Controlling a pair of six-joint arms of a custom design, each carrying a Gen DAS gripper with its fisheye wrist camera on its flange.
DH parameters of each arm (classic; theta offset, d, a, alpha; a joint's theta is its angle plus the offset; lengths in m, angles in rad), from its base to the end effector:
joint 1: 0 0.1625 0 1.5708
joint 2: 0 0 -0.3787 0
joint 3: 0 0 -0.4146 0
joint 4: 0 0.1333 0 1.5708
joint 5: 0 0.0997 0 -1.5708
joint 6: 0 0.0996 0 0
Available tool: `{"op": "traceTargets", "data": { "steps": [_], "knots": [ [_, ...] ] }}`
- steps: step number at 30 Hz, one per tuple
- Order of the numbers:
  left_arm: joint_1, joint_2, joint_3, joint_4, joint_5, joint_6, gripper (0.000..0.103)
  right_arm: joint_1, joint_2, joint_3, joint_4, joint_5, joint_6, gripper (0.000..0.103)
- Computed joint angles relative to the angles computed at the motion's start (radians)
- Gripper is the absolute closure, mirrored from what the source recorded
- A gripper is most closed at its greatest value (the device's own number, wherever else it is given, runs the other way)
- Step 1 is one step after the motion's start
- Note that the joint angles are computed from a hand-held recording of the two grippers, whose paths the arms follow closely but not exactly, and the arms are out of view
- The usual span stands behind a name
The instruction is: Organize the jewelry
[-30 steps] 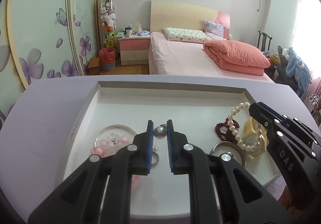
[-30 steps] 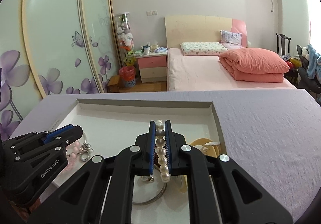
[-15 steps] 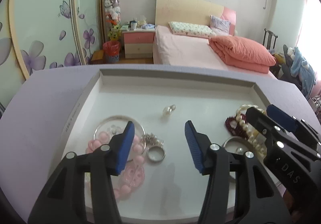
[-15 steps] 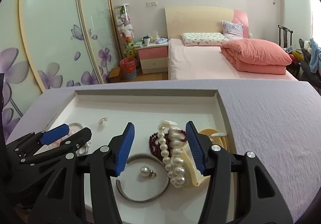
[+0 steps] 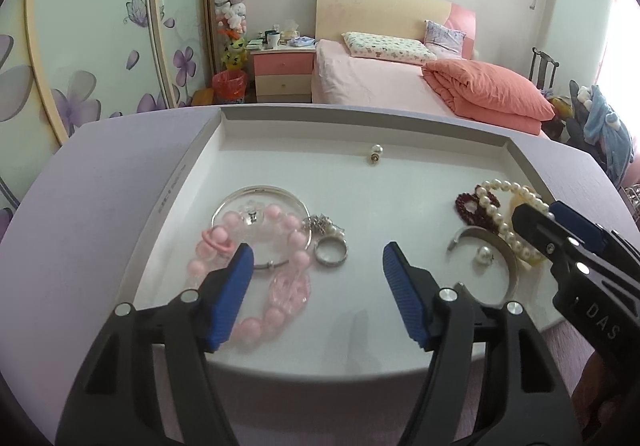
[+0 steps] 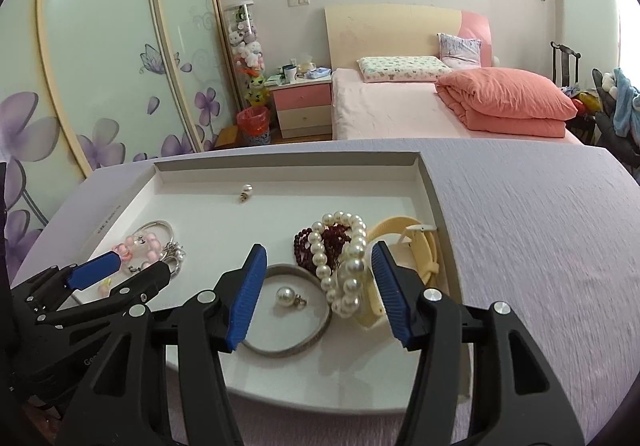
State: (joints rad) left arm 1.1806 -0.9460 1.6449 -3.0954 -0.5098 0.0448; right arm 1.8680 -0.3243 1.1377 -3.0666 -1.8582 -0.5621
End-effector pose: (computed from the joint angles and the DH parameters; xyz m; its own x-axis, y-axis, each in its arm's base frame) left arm -0.0406 -0.6777 0.2432 -0.6831 -0.3792 -0.6241 0.2888 0.6447 -0.7078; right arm 0.3293 -0.7164 -0.0293 -0.6990 -0.4885 0.5223 -0.7089 0.5693 -0.4164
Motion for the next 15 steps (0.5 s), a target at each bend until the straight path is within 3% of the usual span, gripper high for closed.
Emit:
{"op": "traceTargets", "data": {
  "steps": [7, 10, 15],
  "knots": [
    [-0.024, -0.021, 0.063, -0.064, 0.022, 0.02, 0.027, -0.003, -0.044, 0.081, -0.039, 0.023, -0.007, 0.042],
    [-0.042, -0.031, 0.1, -0.152, 0.052, 0.049, 0.021, -0.005, -0.072, 0.128, -0.076, 0.036, -0.005, 0.038],
    [-0.077, -0.064, 0.167, -0.254, 0.081, 0.089, 0.021, -0.003, -0.121, 0.211, -0.14, 0.047, -0.004, 0.036]
  ]
}}
